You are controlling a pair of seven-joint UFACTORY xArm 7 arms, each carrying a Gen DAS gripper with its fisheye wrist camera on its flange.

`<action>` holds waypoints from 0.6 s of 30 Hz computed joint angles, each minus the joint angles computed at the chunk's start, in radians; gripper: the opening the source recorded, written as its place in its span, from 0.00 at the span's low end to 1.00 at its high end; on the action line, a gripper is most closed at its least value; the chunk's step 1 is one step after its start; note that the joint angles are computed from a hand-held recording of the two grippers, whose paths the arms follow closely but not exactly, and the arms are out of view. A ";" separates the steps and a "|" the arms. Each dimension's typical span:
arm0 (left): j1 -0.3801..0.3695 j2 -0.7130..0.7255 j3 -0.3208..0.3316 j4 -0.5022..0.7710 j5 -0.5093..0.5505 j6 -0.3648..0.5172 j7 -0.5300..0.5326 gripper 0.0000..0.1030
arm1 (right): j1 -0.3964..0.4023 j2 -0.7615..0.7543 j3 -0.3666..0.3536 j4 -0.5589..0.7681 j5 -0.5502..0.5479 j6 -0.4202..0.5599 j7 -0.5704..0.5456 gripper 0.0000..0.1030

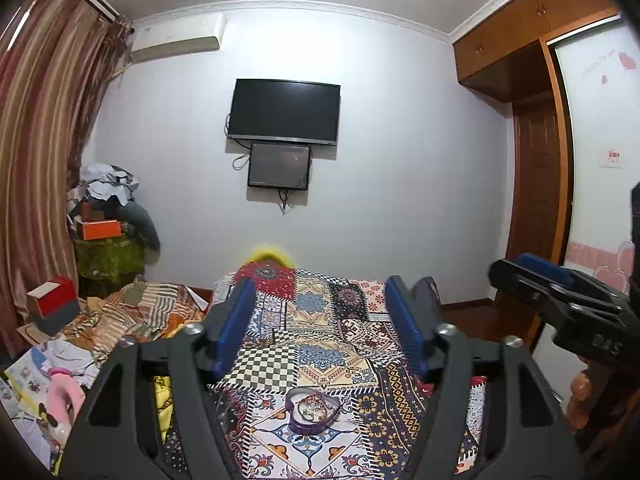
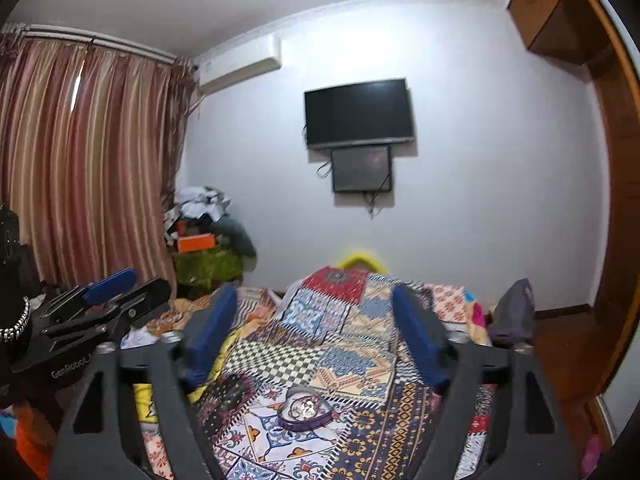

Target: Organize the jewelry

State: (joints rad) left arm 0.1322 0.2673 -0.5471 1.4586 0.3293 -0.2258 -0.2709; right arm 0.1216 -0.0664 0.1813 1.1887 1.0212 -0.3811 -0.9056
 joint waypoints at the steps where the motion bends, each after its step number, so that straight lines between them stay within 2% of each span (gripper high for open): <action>1: -0.016 -0.018 0.023 -0.018 -0.015 -0.004 -0.005 0.77 | 0.003 0.004 0.004 -0.004 0.001 -0.033 0.005 0.93; 2: -0.015 -0.026 0.029 -0.029 -0.018 -0.007 -0.012 0.87 | 0.009 0.005 0.002 -0.009 0.001 -0.059 0.010 1.00; 4: -0.012 -0.048 0.038 -0.058 -0.023 -0.018 -0.039 0.93 | 0.025 -0.004 -0.003 -0.023 0.012 -0.093 0.007 1.00; 7: 0.002 -0.069 0.040 -0.081 0.008 -0.016 -0.091 0.94 | 0.036 -0.013 -0.003 -0.015 0.076 -0.085 -0.056 1.00; 11: -0.050 -0.093 0.101 -0.104 0.006 -0.016 -0.106 0.94 | 0.037 -0.031 -0.001 -0.031 0.100 -0.076 -0.076 1.00; 14: -0.096 -0.108 0.153 -0.120 0.001 -0.024 -0.106 0.95 | 0.037 -0.061 0.001 -0.081 0.072 -0.084 -0.035 1.00; 18: -0.157 -0.115 0.215 -0.127 -0.003 -0.034 -0.100 0.95 | 0.018 -0.066 0.013 -0.084 0.073 -0.065 -0.028 1.00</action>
